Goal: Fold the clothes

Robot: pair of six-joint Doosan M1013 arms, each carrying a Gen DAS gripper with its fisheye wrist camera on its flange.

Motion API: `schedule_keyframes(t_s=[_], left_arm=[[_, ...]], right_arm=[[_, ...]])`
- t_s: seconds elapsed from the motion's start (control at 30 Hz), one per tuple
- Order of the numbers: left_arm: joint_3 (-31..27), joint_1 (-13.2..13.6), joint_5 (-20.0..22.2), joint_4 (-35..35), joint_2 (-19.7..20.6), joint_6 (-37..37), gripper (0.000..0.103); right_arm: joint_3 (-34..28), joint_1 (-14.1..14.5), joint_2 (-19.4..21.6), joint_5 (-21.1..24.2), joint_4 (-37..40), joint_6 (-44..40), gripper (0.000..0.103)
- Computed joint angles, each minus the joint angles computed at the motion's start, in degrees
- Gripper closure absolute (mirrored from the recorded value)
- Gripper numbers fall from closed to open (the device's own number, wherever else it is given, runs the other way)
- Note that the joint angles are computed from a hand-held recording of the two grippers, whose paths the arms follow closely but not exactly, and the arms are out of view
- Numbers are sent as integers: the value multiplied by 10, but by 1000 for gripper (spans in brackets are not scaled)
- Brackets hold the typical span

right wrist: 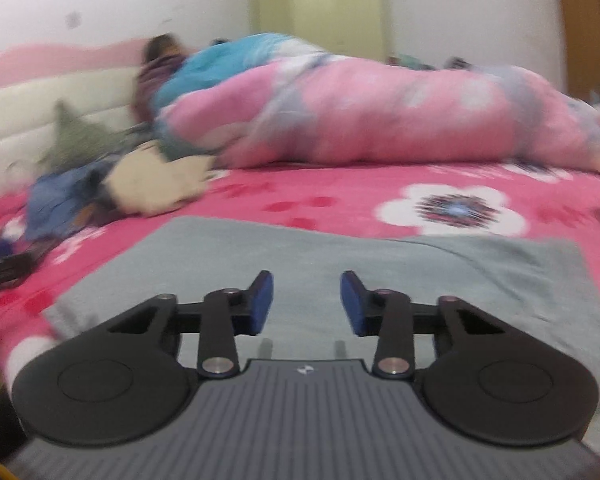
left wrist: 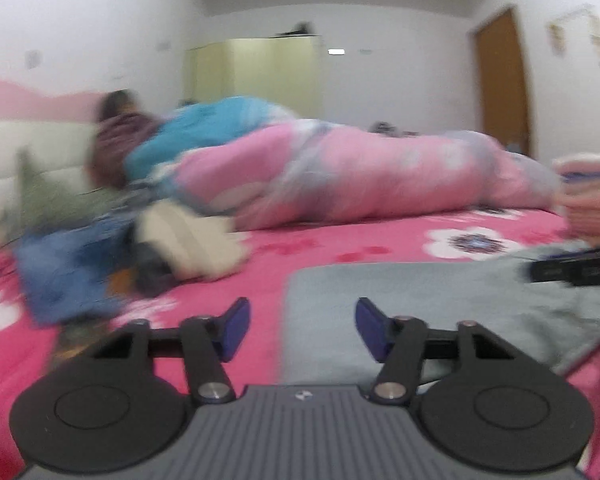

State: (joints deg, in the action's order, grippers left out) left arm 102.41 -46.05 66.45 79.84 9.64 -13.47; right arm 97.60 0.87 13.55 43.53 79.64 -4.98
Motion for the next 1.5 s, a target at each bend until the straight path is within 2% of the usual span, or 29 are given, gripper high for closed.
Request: schedule_keyframes(t_s=[0.03,0.1,0.13,0.2,0.27,0.37,0.47,0.53,0.57,0.6,0.63,0.67,0.73,0.77,0.87,0.9,0.97,1.03,1.13,1.17,1.3,1.4,1.5], left_arm=[[-6,6,-24,-3,5,8,66],[-15,16,-69,-25,15,29,70],[-17,18,-80,-35,20,43,75],[-18,20,-86,-52,31,71,76],[-20,21,-89,-63,39,92,76],[-19,20,-87,-60,39,97,76],[-19,21,-87,-57,39,97,76],[-19,20,-84,-56,39,96,76],[-19,19,-83,-56,39,94,76],[-19,19,-82,-57,39,94,76],[-20,19,-82,-59,40,95,76],[-21,20,-81,-60,40,96,76],[-23,20,-81,-66,40,101,76],[-24,20,-81,-70,39,102,76],[-27,20,-79,-75,40,108,76],[-27,20,-78,-76,41,109,76],[-28,20,-78,-78,41,107,76],[-30,21,-78,-82,41,108,76],[-31,21,-79,-88,39,109,75],[-31,21,-81,-90,37,109,74],[-27,19,-81,-89,32,105,70],[-29,19,-78,-90,35,104,70],[-30,19,-76,-91,36,97,70]], right_arm=[[5,5,-3,4,0,-19,69],[14,13,-6,3,-11,-41,72],[18,17,-7,-2,-22,-46,72],[27,23,-2,-27,-65,-60,73],[40,13,-2,-25,-31,-124,74],[28,2,-10,-23,-22,-113,75],[22,-14,-11,-57,38,-146,75],[15,-23,-5,-100,45,-112,74],[10,-26,1,-123,18,-70,74],[4,-30,12,-127,-28,-27,79],[2,-34,22,-129,-45,-14,79],[4,-39,21,-117,-32,-32,79],[0,-33,14,-127,-42,-46,79],[-2,-36,11,-123,-12,-63,78],[-11,-39,11,-158,59,-89,78],[-18,-40,18,-179,44,-63,78],[-31,-40,40,-214,-42,23,78],[-39,-55,54,-176,-39,49,78],[-57,-49,48,-173,-112,154,77],[-57,-50,43,-165,-106,159,77],[-54,-54,30,-108,-8,100,77],[-51,-52,24,-49,26,63,77],[-40,-38,20,4,56,-11,77]])
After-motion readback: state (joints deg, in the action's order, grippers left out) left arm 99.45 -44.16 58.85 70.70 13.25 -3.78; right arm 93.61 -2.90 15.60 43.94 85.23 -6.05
